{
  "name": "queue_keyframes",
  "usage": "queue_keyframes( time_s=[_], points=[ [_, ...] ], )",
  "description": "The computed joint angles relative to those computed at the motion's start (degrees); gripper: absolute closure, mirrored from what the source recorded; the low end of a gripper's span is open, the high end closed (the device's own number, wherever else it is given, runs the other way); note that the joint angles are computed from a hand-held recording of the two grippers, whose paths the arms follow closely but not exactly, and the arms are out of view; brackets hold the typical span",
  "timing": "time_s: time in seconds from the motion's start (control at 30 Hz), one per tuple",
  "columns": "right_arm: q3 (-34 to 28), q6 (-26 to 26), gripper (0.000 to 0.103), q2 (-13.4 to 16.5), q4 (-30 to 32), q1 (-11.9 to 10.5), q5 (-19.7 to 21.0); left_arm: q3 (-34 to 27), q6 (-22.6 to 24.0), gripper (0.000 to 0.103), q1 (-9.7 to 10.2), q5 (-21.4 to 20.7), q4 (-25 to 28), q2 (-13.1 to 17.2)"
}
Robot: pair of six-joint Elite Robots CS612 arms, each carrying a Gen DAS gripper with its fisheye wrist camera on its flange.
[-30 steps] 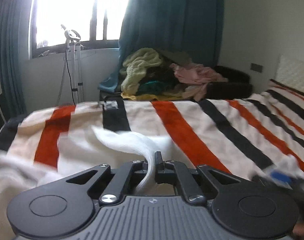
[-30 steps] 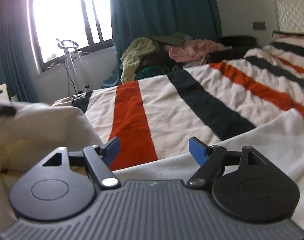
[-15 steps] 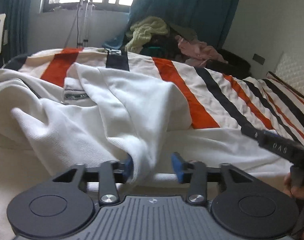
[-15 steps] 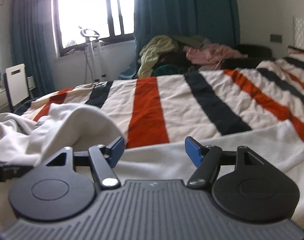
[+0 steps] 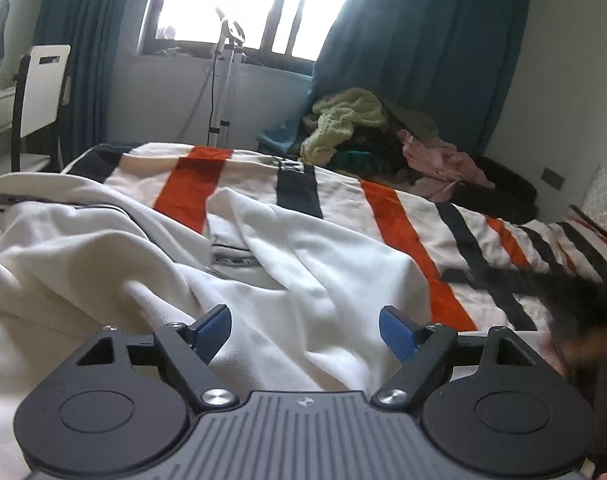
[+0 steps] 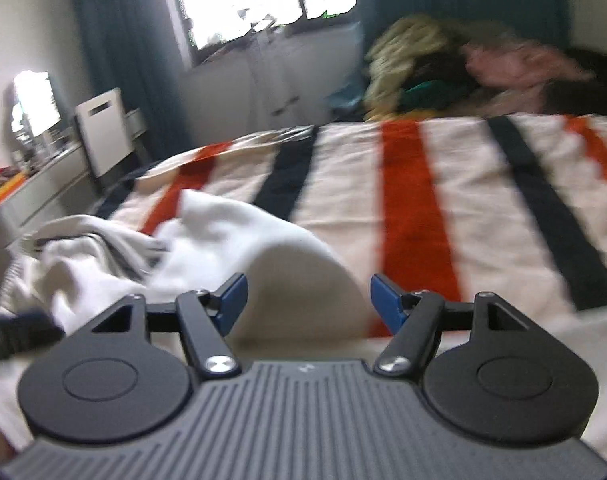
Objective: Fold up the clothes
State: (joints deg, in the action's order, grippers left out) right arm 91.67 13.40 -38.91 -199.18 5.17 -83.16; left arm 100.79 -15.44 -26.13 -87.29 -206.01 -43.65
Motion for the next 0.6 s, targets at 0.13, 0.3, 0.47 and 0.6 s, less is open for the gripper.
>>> queue_keyframes(
  time_s=[0.13,0.3,0.47,0.6],
  points=[
    [-12.53,-2.87,0.032,3.24,13.95,1.07,4.14,-1.38,-1.04,0.020,0.88,0.28,0.13,1.08],
    [-33.51,-10.01,0.033,11.46,35.59,3.96,1.74,-5.67,-10.24,0.019,3.60,-4.93,3.75,4.45],
    [-55.35,-14.74,0.036,22.19,52.07,6.05,0.59,-9.21,-17.67,0.019,5.92,-10.30,2.67,7.61],
    [-69.02,-17.10,0.061,29.10,62.95,7.32,-6.47,-10.24,-17.87,0.019,6.39,-11.11,0.94,8.81]
  ],
)
